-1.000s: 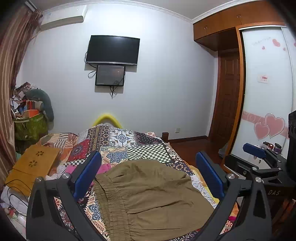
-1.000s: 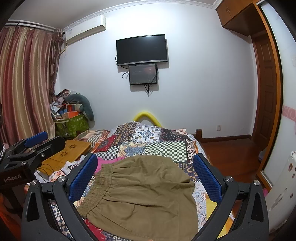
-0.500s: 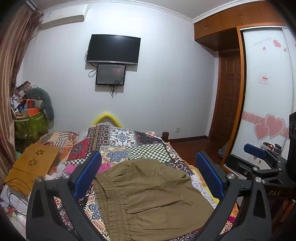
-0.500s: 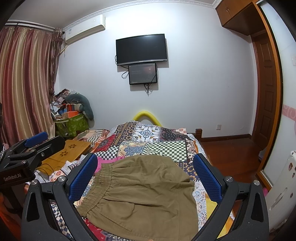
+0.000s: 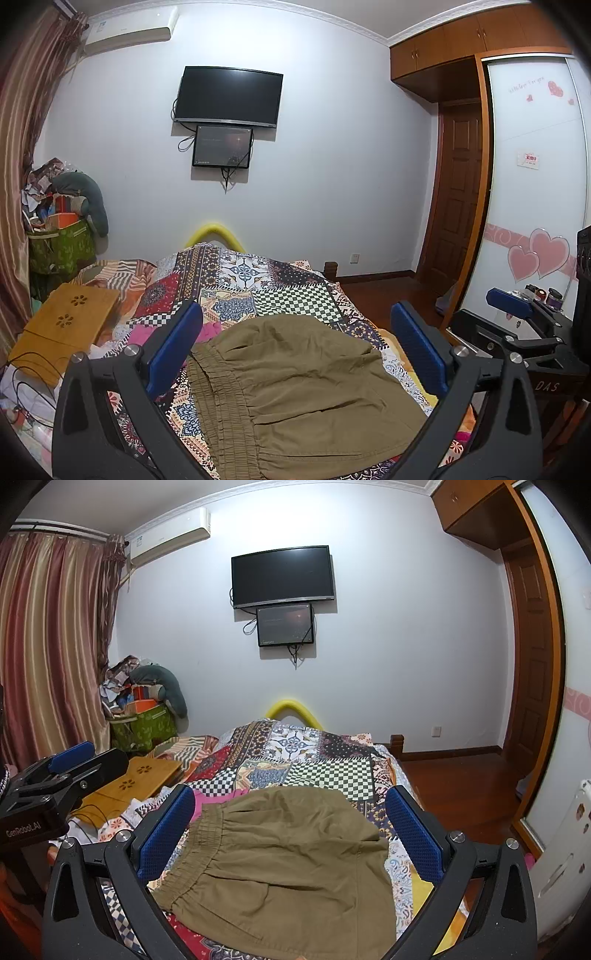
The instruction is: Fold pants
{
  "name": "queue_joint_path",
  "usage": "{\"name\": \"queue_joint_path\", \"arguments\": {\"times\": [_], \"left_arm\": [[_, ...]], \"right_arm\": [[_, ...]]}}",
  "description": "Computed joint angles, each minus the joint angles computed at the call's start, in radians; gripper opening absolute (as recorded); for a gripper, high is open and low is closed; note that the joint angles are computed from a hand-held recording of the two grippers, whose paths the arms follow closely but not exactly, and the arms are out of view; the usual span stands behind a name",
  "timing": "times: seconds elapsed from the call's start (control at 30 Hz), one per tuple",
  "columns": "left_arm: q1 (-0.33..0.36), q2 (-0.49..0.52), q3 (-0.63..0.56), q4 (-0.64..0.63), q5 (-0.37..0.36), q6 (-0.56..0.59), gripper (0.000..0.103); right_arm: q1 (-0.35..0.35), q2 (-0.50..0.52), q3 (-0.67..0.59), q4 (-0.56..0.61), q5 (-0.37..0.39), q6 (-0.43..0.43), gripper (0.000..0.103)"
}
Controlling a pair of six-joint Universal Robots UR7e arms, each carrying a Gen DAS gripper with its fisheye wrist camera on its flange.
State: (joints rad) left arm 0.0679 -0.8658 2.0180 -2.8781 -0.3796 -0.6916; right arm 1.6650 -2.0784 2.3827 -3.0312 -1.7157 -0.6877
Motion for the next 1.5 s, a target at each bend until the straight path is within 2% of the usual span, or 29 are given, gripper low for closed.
{"name": "queue_joint_path", "arguments": {"times": [0.33,0.4,0.63,0.8,0.93,1.0,1.07,1.2,1.5], "left_arm": [[0.028,0.000,-0.002,0.002,-0.025,0.005,0.103],[0.043,0.000,-0.005,0.019,-0.030,0.001,0.103],[0.126,-0.006,-0.029,0.169,-0.060,-0.044,0.103],[0.196,-0.009,-0.035,0.276,-0.070,-0.086,0.103],[0.273,-0.009,-0.040,0.311,-0.106,-0.094,0.103],[0.317,-0.003,-0.052,0.324,-0.127,-0.090,0.092],[0.366,0.008,-0.074,0.349,-0.164,-0.084,0.088],[0.434,0.038,-0.096,0.326,-0.218,-0.052,0.087],[0.534,0.113,-0.151,0.323,-0.387,0.020,0.086]], "right_arm": [[-0.010,0.023,-0.009,-0.002,-0.018,-0.004,0.103],[-0.021,0.045,-0.011,-0.036,-0.041,-0.015,0.103],[-0.118,0.105,-0.042,-0.077,-0.060,-0.061,0.102],[-0.191,0.136,-0.063,-0.063,-0.077,-0.079,0.102],[-0.235,0.177,-0.084,-0.061,-0.102,-0.096,0.102],[-0.260,0.200,-0.097,-0.057,-0.103,-0.102,0.102],[-0.274,0.218,-0.110,-0.048,-0.106,-0.106,0.102],[-0.300,0.288,-0.146,-0.047,-0.128,-0.118,0.096],[-0.347,0.425,-0.237,0.036,-0.161,-0.083,0.091]]}}
